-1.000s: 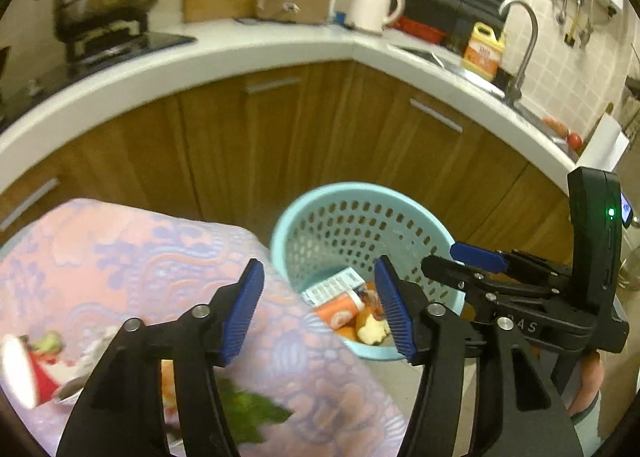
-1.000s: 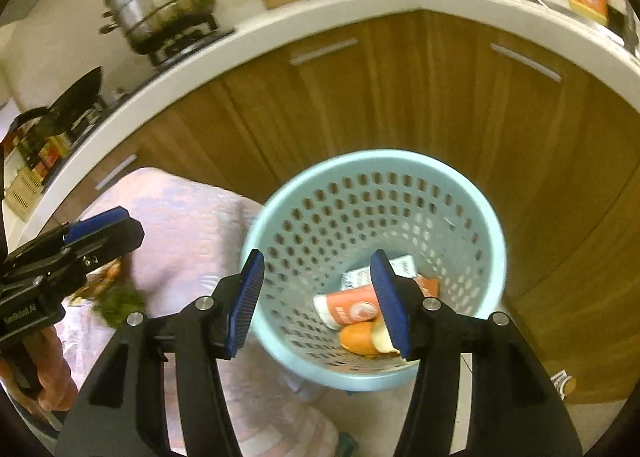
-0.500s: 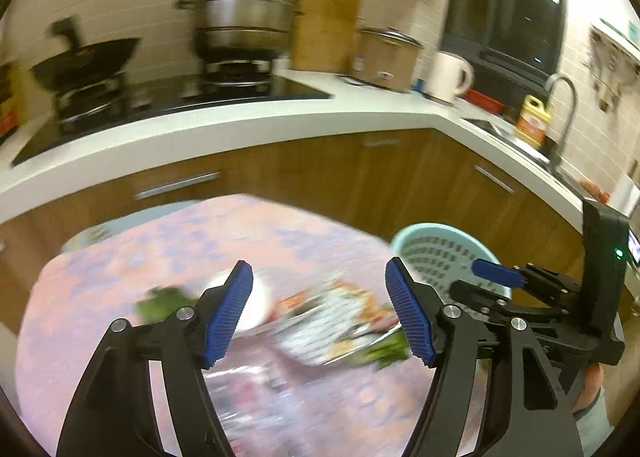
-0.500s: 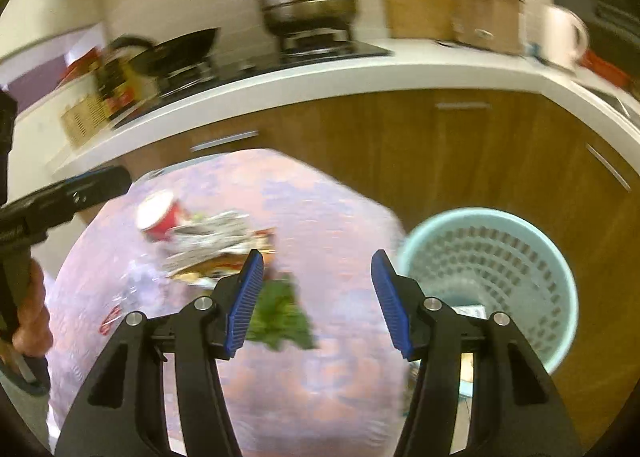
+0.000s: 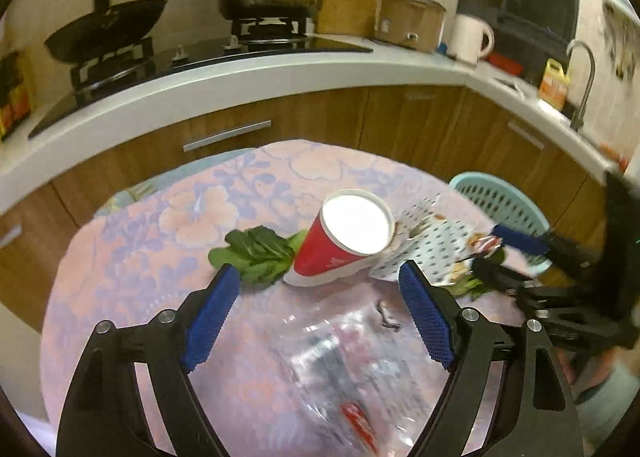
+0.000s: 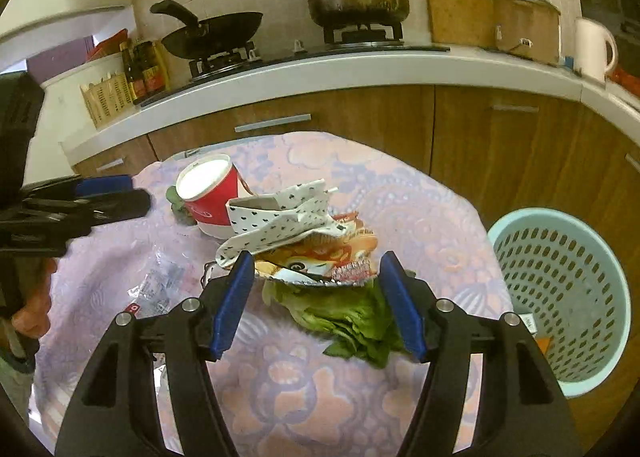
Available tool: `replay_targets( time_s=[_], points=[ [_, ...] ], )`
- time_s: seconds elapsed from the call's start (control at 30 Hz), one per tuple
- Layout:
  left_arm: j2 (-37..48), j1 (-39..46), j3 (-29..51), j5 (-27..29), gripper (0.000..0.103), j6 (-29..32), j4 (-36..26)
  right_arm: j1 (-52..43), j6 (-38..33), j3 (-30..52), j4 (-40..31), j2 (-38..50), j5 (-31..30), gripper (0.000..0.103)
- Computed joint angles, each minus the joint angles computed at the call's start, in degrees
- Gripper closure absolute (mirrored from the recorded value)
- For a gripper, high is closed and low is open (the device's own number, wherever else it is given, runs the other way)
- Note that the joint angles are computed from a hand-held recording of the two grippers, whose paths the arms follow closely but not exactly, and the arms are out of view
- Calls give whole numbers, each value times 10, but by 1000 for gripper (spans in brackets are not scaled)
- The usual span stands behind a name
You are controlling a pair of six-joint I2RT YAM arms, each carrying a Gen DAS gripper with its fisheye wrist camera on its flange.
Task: Collect trash
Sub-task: 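Grasp the red-and-white paper cup with the left tool while the right tool reaches the polka-dot paper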
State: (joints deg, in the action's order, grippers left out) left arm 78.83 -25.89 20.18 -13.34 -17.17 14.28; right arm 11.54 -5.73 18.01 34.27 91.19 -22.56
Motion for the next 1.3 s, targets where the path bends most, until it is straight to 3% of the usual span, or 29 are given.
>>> replay_targets(
  time_s=[0.13, 0.27, 0.37, 0.5, 0.7, 0.93, 1.1, 1.3],
  points=[
    [64, 33, 21, 51, 23, 25, 49, 4, 4, 9, -1, 18, 7, 41],
    [127, 43, 62, 79, 23, 67, 56, -7, 8, 21, -7, 30, -11, 41],
    [162, 78, 78, 159, 23, 88, 74, -14, 9, 27, -13, 35, -24, 41],
    [200, 102, 94, 214, 36, 108, 89, -11, 5, 40, -30, 44, -29, 41],
    [212, 88, 91, 213, 42, 114, 115, -10, 11, 44, -32, 47, -25, 41],
    [136, 92, 28, 210, 46, 75, 153, -20, 30, 41, -42, 29, -25, 41],
    [24, 104, -25, 188, 47, 52, 132, -36, 67, 78, -137, -9, -88, 41],
    [-55, 123, -61, 177, 47, 45, 99, 57, 98, 166, -281, 5, 4, 41]
  ],
)
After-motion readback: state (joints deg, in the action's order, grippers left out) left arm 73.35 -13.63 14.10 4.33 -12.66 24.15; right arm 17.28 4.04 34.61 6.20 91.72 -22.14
